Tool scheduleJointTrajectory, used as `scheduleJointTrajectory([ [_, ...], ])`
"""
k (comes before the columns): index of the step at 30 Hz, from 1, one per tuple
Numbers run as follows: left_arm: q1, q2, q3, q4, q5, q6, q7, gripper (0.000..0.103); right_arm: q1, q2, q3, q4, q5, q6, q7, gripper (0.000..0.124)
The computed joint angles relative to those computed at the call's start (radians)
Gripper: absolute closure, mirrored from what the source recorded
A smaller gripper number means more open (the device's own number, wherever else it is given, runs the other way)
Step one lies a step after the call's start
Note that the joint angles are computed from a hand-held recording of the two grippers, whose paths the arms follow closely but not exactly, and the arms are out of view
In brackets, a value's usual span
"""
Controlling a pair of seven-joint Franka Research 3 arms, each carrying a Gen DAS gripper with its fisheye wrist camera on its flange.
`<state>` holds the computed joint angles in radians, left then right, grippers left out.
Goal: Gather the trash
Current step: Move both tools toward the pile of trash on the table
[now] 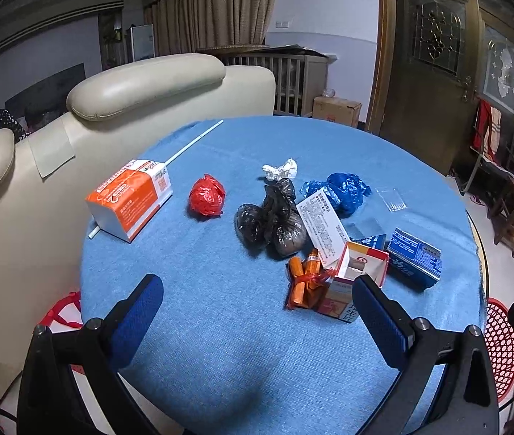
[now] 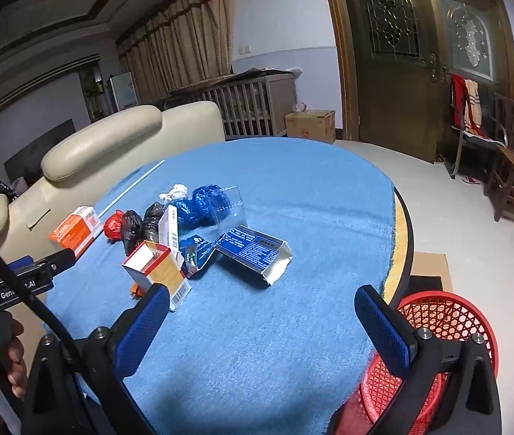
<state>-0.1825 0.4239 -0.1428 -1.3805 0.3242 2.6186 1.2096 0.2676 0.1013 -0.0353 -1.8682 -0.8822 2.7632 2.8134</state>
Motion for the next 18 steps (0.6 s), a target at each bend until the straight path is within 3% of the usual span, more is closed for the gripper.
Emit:
scheduleJointTrajectory([
  [18,0.0,-0.026,-0.008,-0.03,-0.005,0.02,0.014,0.0,-0.009,-0.018,0.008,-0.015,-0.04,0.005,0.033,0.021],
])
